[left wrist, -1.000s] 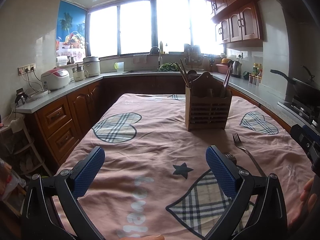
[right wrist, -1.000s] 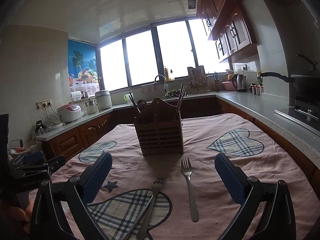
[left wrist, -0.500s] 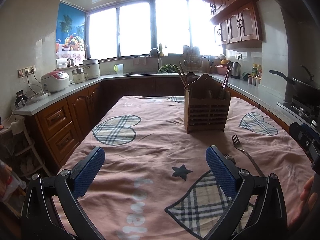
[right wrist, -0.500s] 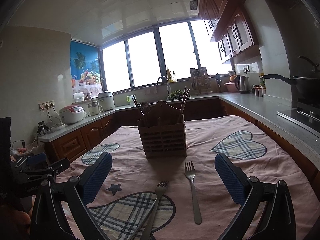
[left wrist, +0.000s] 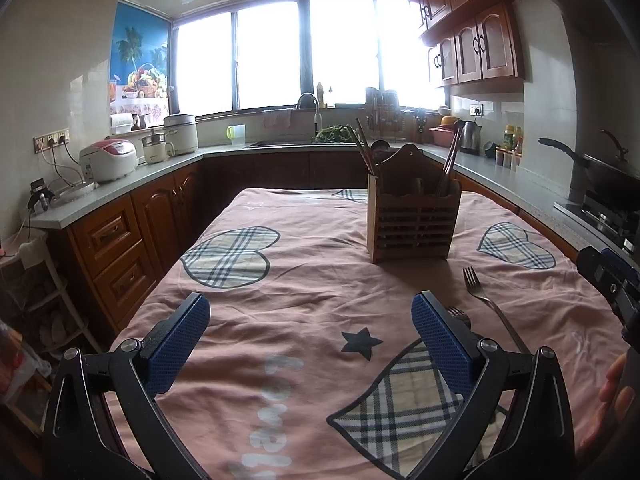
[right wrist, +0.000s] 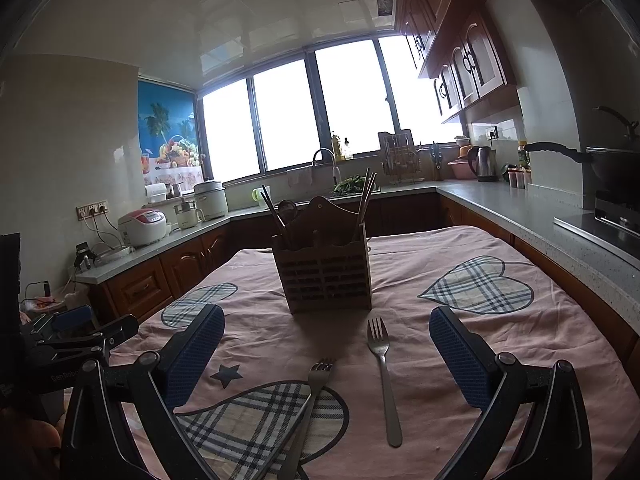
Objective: Organize utensils
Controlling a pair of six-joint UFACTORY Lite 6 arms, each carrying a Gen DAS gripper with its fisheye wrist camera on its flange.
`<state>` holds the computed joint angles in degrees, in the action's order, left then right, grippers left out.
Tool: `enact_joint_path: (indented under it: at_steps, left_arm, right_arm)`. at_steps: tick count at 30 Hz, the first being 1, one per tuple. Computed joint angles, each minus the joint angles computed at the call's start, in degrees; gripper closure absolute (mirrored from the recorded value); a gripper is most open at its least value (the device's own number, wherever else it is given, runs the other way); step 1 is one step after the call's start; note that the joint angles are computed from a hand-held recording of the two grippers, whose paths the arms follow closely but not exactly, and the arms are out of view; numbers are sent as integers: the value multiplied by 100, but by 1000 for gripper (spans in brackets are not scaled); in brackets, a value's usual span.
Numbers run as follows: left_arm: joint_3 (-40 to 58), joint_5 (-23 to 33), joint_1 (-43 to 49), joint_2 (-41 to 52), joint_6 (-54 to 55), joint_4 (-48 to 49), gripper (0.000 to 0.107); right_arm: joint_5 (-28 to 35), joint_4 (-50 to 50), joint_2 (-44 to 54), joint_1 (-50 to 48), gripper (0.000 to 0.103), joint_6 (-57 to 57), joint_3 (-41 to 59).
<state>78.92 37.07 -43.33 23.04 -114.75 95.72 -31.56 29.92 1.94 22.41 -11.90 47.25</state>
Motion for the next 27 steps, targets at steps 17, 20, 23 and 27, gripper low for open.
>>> enact_joint_path:
  at_steps: [17,20,23,27]
  left_arm:
    - [179,-163,93,168,82,-49,4]
    - [217,-197,115,198,106,-70,4]
    - [254,-258,151,224,124,-89,4]
    - [289,-297,175,251,154,-112,4]
  right_arm:
    - [-12,-197,148,-73,0,227,20]
    - [-8,-206,156,-72,0,241,17]
    - [51,-287,245,-121,0,295,112]
    - [105,-316,275,-137,0,332,152]
